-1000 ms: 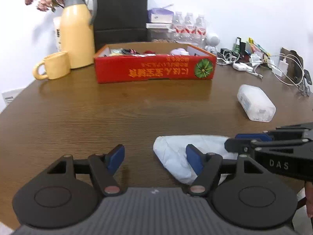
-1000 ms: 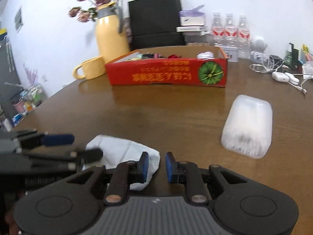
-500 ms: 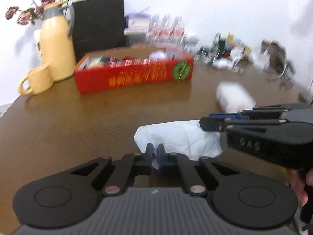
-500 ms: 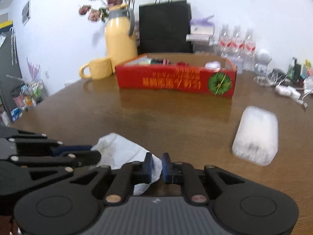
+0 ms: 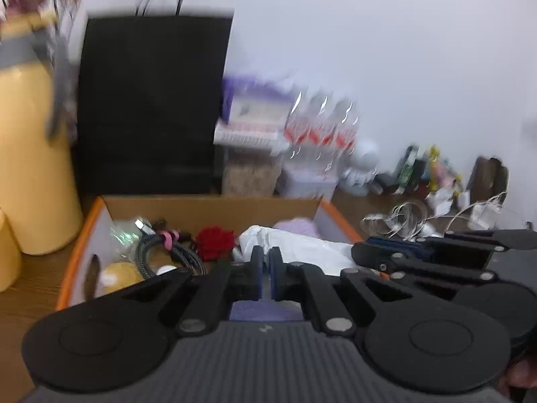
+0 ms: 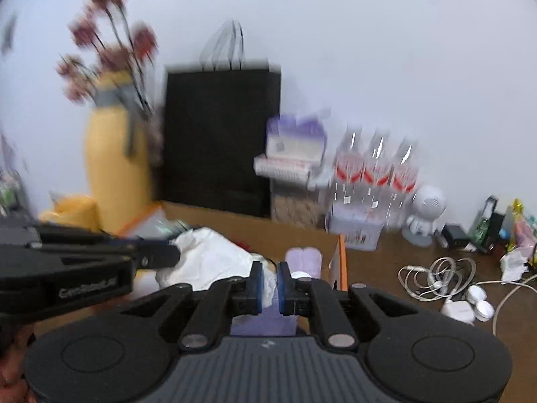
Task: Organize objects
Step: 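Carry the white cloth into the red box and open the right tool, then grasp the clear plastic box with both tools from either side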
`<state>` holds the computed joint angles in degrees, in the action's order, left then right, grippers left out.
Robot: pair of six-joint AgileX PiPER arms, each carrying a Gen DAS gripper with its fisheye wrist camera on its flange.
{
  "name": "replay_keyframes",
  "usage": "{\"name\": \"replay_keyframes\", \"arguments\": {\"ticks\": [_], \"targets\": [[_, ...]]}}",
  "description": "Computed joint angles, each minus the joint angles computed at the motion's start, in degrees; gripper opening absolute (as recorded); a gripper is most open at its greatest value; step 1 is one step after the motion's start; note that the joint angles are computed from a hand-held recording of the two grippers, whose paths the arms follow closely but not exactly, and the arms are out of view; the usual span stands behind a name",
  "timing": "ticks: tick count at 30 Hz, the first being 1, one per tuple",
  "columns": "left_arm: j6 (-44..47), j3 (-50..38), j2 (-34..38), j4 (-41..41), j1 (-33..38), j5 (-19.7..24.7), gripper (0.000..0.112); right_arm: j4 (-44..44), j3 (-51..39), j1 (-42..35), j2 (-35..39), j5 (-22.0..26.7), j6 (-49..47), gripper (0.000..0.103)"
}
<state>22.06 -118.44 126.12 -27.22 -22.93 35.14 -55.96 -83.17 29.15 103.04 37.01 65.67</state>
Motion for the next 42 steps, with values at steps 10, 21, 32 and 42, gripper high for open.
{"name": "replay_keyframes", "arguments": {"ticks": [10, 21, 32, 42], "targets": [[21.4, 16.1, -5.4, -10.5, 0.9, -0.9, 0.008, 7.3, -2.4, -4.2, 8.9, -3.3, -5.7, 0.016], [53.5, 51.8, -32.8, -45.4, 3.9, -14.1, 0.085, -15.5, 28.8, 6.8, -19.1, 6.5, 29.9, 0.084], [53.1, 79.6, -54.1, -49.8, 1.2, -20.0, 0.099, -6.6, 42.2, 27.5, -16.6, 25.0, 49.3, 0.078], [64.6, 82.7, -50.1, -61.4, 1.2, -21.5, 0.101, -13.7, 45.8, 39.9, -16.7, 20.5, 45.0, 0.085]]}}
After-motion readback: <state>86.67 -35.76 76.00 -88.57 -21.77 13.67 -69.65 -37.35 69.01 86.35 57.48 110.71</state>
